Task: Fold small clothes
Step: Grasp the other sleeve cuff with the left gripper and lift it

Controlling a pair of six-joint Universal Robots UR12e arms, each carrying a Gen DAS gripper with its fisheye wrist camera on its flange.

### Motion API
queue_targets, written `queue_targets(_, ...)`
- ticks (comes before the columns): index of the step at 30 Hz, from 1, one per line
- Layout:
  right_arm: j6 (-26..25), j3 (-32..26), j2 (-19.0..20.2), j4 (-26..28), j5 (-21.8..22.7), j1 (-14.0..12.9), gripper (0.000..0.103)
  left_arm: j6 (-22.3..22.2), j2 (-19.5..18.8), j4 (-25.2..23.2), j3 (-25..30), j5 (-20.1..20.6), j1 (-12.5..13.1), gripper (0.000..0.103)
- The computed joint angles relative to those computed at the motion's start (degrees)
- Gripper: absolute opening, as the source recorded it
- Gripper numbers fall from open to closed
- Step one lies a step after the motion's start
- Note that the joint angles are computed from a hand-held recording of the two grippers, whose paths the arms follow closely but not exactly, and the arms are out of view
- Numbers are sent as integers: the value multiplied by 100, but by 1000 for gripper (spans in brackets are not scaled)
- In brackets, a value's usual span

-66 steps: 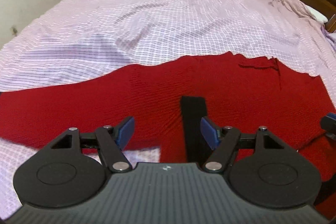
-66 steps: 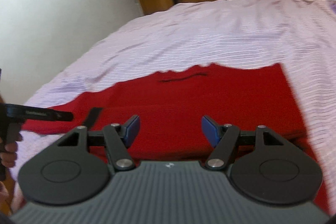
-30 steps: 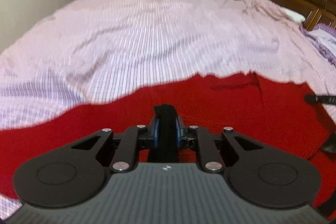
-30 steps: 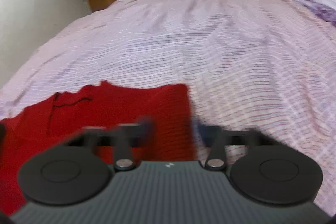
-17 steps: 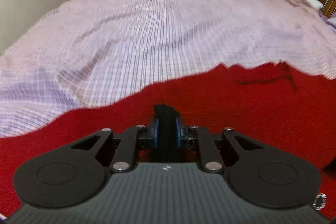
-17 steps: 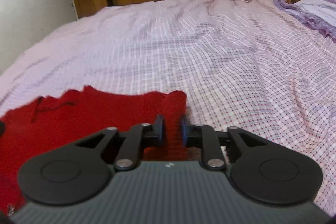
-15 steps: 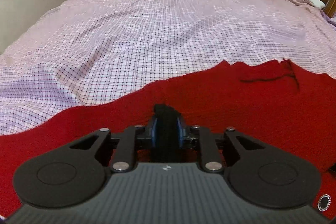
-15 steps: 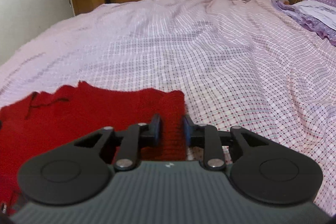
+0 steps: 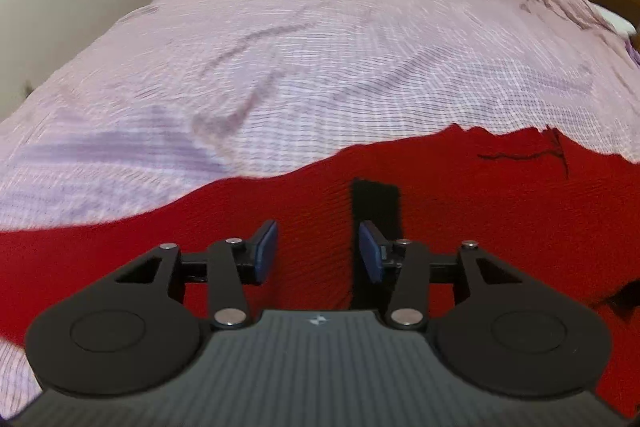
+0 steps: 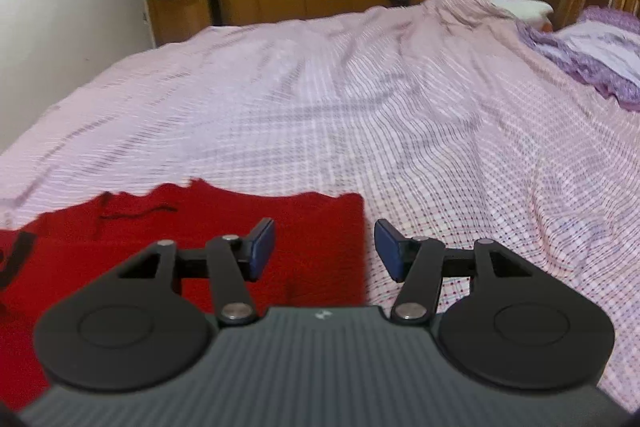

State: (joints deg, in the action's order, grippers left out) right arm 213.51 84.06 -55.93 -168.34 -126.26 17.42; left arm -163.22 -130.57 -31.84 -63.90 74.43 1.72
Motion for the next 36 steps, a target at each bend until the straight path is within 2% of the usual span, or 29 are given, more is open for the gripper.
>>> queue_targets(4,-93,46,-107,-109,101,121,62,-261,188,18,-222,99,125,52)
queue_targets(10,-112,88,-248,-107,322,292,63,-609,438,143,-555,216,348,53)
queue_targets(17,129,127,-365,143,681,426,63,-1135,610,244,-826,439,596,64)
queue_targets(21,229,156,-362,274,663,526,63,-1502,635,210,-898,532,705,70)
queue_targets(27,563,210,-319,469,532,673,63,-1959,624,126,-959,449,843,74)
queue_targets(32,814,216,-265,778,347,759,63,-2334,494,10,-843,546,875,74)
queue_targets(36,1173,291,-287,897,488,736,63,-2578,394,98,-735,513,914,74)
